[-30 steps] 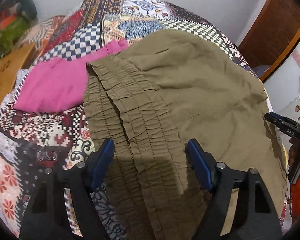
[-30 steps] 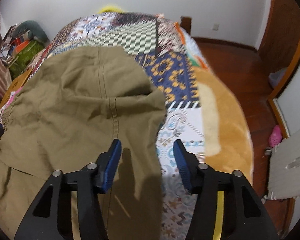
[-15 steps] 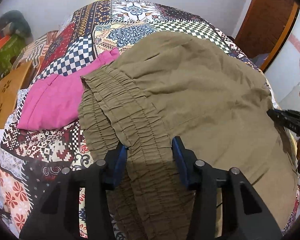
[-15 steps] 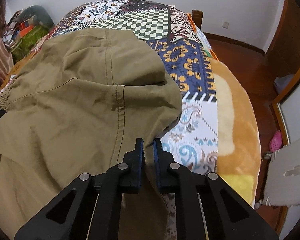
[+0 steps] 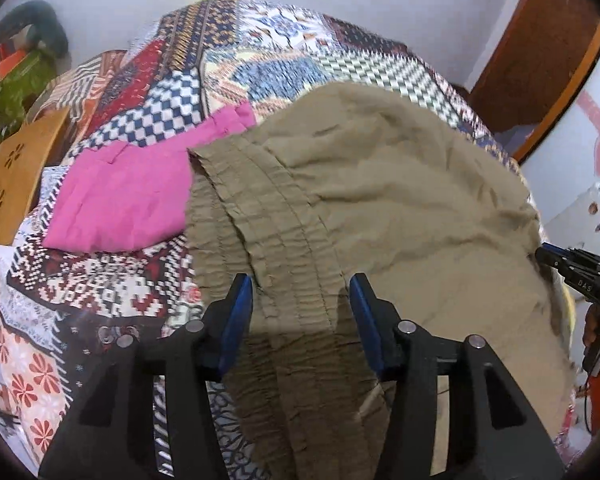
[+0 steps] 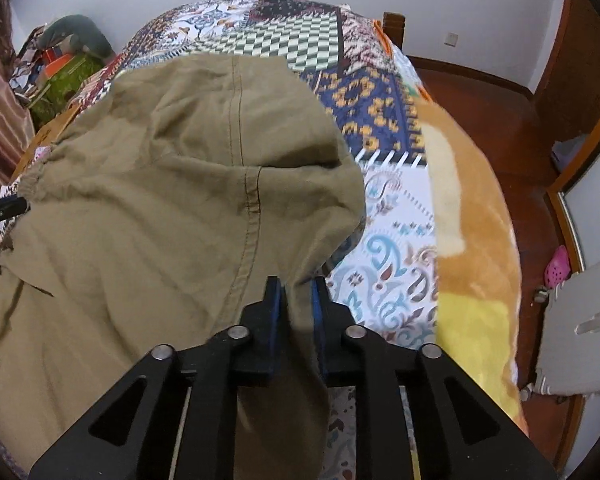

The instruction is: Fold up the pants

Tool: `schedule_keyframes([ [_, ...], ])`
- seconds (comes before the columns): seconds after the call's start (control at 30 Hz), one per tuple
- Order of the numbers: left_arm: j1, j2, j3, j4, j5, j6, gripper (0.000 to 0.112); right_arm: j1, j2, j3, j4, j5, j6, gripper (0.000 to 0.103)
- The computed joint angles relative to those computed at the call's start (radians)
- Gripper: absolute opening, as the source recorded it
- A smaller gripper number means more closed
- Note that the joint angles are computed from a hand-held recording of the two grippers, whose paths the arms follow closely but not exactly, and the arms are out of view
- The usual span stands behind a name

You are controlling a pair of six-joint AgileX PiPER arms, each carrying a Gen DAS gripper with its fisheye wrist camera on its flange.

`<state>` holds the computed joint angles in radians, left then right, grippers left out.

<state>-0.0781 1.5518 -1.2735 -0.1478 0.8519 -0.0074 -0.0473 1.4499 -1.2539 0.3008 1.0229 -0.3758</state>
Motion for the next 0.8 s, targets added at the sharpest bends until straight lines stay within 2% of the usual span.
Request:
schedule_keyframes([
  [0.03,0.009,-0.004,-0.009,0.003,0.005,-0.002,0.051,-0.008,0.002,-0.012,0.015,0.001,-0.007,0.022],
  [0.1,0.017,0.001,-0.032,0.013,0.013,-0.006,0.054,-0.024,0.017,-0.049,0.053,-0.003,-0.017,0.035],
  [0.33,0.021,0.084,-0.122,0.058,0.031,-0.046,0.060,0.016,0.149,-0.211,0.050,-0.044,0.015,0.039],
  [0.4,0.022,0.117,-0.148,0.056,0.036,-0.049,0.060,0.035,0.190,-0.244,0.044,-0.056,0.025,0.044],
  [0.5,0.021,0.159,-0.177,0.043,0.043,-0.043,0.060,0.057,0.255,-0.295,0.030,-0.052,0.037,0.045],
  [0.63,0.009,0.191,-0.191,0.056,0.029,-0.049,0.067,0.060,0.354,-0.361,0.047,-0.021,0.025,0.045],
  [0.77,0.003,0.212,-0.194,0.054,0.013,-0.058,0.067,0.029,0.387,-0.340,0.145,-0.021,-0.035,0.045],
  [0.8,0.000,0.214,-0.191,0.057,0.006,-0.066,0.067,0.024,0.378,-0.325,0.159,-0.032,-0.054,0.041],
])
